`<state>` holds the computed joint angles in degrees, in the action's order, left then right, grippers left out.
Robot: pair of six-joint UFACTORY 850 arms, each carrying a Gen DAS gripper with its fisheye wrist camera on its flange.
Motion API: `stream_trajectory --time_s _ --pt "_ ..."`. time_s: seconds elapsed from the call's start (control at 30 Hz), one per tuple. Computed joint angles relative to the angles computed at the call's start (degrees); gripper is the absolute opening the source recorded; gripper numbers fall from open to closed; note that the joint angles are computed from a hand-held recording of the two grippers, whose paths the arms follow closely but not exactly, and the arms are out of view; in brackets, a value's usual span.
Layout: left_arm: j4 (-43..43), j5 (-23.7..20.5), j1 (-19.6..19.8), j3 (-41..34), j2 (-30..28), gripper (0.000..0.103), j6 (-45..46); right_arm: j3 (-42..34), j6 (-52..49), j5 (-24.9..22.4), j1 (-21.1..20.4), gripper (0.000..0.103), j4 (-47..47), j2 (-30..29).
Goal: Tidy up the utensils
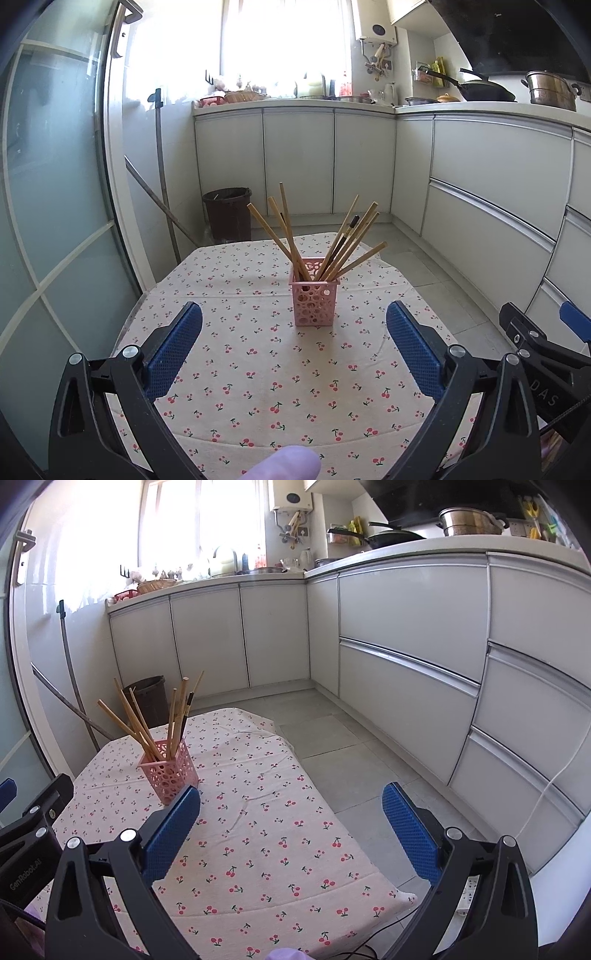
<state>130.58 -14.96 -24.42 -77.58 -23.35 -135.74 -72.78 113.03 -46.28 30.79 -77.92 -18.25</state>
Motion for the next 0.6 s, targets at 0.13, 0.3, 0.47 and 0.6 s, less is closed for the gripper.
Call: stream_trajectory --time_s 0.13,0.3,0.47,0.6 --pt "-1.0 0.3 0.1 -0.1 -0.2 0.096 0.7 -0.1 -0.2 0.0 0.0 0.096 0.2 -0.2" --pt "-1.1 0.6 0.2 -0.2 -0.2 0.096 1.0 -0.2 -0.3 0.1 0.0 0.096 0.7 -0.3" --pt "-1.6 0.6 0.2 -0.3 -0.3 0.096 1.4 -0.3 -0.9 0.4 -0.2 0.096 1.2 -0.4" --pt "-2.6 0.7 0.3 -0.5 -0.5 0.096 2.1 -0.4 -1.1 0.2 -0.1 0.096 1.3 -0.5"
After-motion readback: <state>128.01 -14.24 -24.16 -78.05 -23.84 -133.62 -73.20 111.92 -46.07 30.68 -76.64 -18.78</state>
